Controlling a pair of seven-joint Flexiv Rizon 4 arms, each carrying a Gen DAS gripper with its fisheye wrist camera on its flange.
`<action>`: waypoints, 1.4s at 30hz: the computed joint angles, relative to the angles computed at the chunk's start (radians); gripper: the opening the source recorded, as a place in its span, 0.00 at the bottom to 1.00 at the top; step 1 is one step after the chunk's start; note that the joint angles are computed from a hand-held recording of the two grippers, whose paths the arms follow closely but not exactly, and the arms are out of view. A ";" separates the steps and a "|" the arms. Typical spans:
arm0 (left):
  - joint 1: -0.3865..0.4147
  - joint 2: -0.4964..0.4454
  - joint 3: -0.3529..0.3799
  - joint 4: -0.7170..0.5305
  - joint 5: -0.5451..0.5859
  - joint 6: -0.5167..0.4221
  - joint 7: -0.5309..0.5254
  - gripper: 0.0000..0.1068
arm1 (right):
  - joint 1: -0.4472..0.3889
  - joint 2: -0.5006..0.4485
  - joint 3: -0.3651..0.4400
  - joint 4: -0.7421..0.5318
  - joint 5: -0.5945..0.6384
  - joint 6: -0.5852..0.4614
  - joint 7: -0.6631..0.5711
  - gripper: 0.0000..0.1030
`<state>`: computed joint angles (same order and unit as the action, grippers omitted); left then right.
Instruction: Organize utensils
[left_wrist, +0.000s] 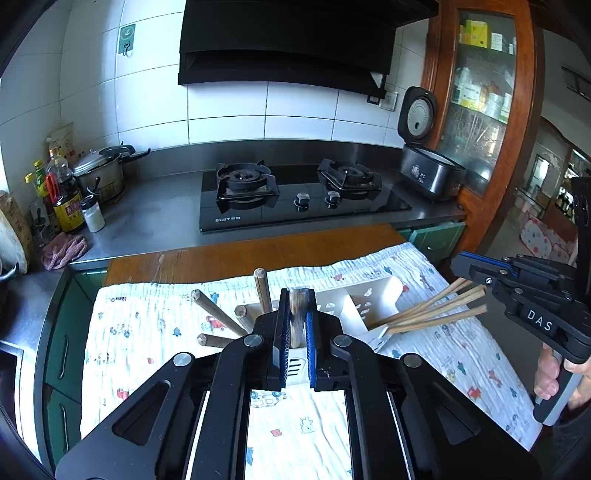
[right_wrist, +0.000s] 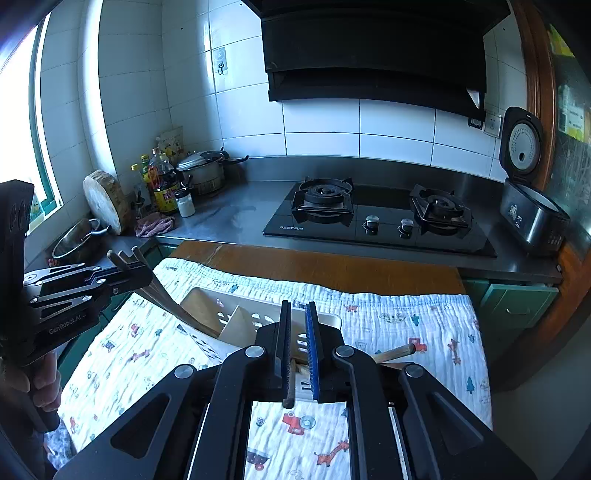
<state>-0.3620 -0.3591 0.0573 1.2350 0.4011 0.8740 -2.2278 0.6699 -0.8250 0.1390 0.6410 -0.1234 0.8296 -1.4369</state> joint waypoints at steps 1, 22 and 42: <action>-0.003 0.003 0.002 0.003 0.005 0.004 -0.006 0.07 | 0.000 0.004 -0.002 0.007 -0.001 0.005 0.000 0.10; -0.062 0.173 -0.023 0.172 0.249 -0.003 -0.249 0.63 | -0.037 0.251 0.013 0.490 -0.095 0.321 0.148 0.52; -0.064 0.335 -0.204 0.378 0.533 -0.202 -0.559 0.92 | 0.038 0.448 -0.152 1.025 -0.406 0.698 0.550 0.86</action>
<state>-0.4261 -0.0240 -0.1469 1.6127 0.9345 0.6724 -2.7870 0.7082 -0.3765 -0.0132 1.6661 -0.5294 1.5276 -0.8865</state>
